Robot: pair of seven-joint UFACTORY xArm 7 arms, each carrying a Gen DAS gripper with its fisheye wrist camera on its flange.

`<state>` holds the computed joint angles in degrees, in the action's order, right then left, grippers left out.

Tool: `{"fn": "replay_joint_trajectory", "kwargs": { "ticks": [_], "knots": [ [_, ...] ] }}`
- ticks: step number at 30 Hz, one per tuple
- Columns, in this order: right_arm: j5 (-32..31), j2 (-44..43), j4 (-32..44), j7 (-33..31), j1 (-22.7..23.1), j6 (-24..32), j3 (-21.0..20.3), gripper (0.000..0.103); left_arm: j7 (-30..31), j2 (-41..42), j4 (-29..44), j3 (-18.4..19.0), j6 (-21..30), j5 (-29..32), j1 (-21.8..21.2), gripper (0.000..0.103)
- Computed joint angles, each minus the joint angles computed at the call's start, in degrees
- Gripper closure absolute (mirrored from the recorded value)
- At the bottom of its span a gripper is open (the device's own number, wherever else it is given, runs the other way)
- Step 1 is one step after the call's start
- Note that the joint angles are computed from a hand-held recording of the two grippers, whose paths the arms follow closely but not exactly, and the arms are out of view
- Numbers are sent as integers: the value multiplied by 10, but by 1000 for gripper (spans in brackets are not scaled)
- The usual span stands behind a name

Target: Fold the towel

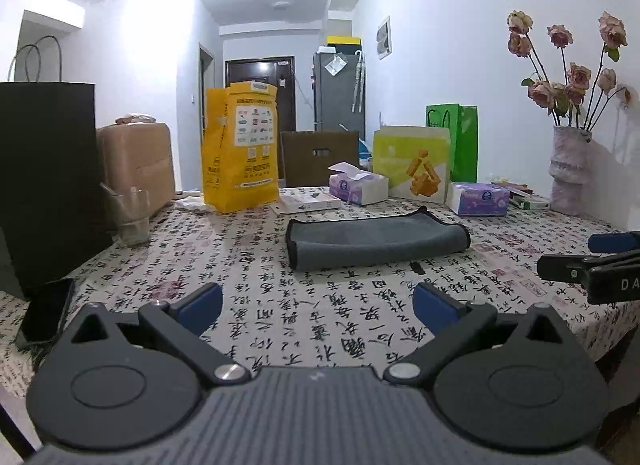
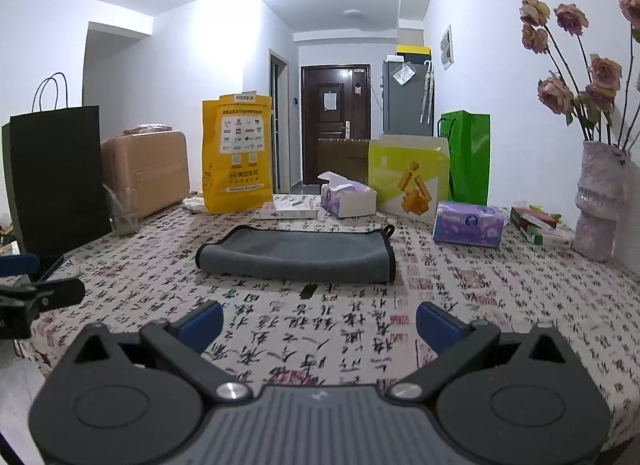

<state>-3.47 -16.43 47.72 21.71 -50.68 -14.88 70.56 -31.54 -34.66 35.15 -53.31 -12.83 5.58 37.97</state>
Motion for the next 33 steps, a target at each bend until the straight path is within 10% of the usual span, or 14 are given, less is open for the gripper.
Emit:
{"fn": "replay_joint_trajectory", "kwargs": {
  "ticks": [12,33],
  "knots": [
    [29,-61,-83,25,182,-4,-145,0,-16,-73,-86,61,5,-12,-100,0],
    [75,-146,-190,55,290,-38,-195,0,-91,-165,-155,89,31,10,-160,0]
  ]
}}
